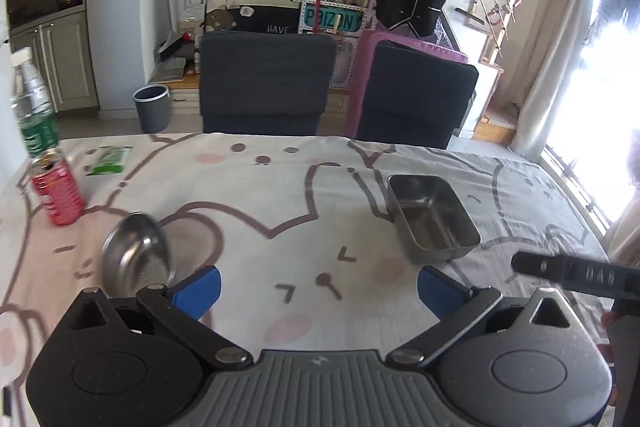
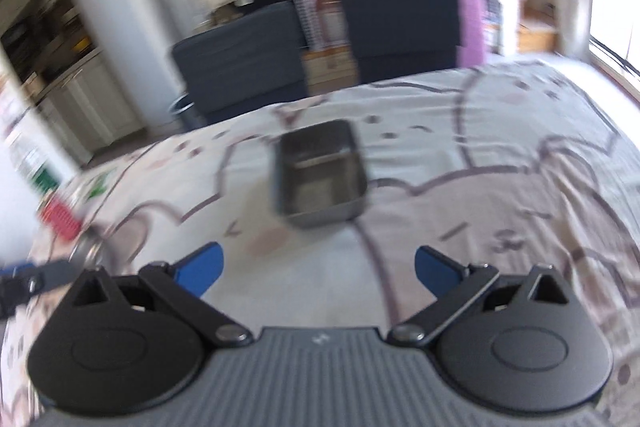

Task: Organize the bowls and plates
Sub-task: 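Reach both grippers to the second steel square tray and close on its rim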

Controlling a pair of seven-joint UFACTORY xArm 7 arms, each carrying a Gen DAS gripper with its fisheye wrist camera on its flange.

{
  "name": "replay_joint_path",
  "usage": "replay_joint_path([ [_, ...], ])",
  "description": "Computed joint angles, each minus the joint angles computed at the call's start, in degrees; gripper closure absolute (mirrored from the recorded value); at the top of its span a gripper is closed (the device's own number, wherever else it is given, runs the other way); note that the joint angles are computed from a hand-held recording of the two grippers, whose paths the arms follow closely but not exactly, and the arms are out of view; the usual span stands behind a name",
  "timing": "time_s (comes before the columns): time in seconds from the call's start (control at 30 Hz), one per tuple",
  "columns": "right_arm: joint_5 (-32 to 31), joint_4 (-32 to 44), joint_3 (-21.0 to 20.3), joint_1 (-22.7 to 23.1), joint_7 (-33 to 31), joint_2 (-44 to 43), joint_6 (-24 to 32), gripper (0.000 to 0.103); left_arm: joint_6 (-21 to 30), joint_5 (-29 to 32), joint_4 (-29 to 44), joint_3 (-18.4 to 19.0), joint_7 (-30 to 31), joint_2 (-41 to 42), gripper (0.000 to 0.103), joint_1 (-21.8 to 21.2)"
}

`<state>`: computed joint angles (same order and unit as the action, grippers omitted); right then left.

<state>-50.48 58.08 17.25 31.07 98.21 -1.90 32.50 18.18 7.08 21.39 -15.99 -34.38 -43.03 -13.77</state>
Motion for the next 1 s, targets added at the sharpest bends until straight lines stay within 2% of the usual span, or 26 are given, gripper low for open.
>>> replay_joint_path([
  [0.1, -2.3, 0.2, -1.1, -1.1, 8.3, 1.4, 0.1, 0.000, -3.9, 1.1, 1.7, -1.4, -0.9, 5.9, 0.000, 2.3],
  [0.2, -3.0, 2.5, -2.4, -1.1, 13.9, 5.0, -0.1, 0.000, -8.2, 1.6, 2.6, -1.6, -1.9, 10.1, 0.000, 3.7],
  [0.37, -0.3, 9.2, -5.8, 1.0, 15.0, 13.4, 1.0, 0.000, -14.4, 4.0, 3.4, -6.2, -5.8, 14.0, 0.000, 9.8],
  [0.43, 0.5, 12.2, -7.2, 2.9, 16.1, 15.9, 3.1, 0.000, -15.9, 4.3, 3.5, -6.8, -6.9, 15.0, 0.000, 10.9],
  [0.53, 1.5, 17.4, -9.4, 5.8, 17.5, 19.9, 7.5, 0.001, -16.8, 5.0, 3.7, -7.6, -7.1, 15.8, 0.000, 12.1],
  [0.63, 4.5, 20.9, -10.4, 7.5, 15.9, 22.7, 10.0, 0.003, -17.0, 6.5, 4.1, -9.1, -6.9, 16.4, 0.000, 14.2],
  [0.7, 6.5, 22.8, -10.8, 8.2, 13.6, 24.2, 10.7, 0.008, -16.7, 6.8, 4.2, -9.0, -6.9, 16.9, 0.000, 14.4],
  [0.83, 9.5, 25.2, -11.6, 9.3, 8.8, 25.9, 11.2, 0.029, -15.9, 6.8, 4.0, -7.5, -6.4, 17.1, 0.000, 12.9],
  [0.93, 9.3, 24.7, -12.5, 10.2, 6.8, 25.5, 10.9, 0.039, -15.9, 7.0, 3.7, -7.1, -6.1, 16.5, 0.000, 12.6],
  [1.0, 9.8, 24.2, -12.5, 10.3, 5.3, 24.9, 11.1, 0.054, -15.9, 6.6, 3.6, -6.3, -5.8, 16.3, 0.000, 11.7],
])
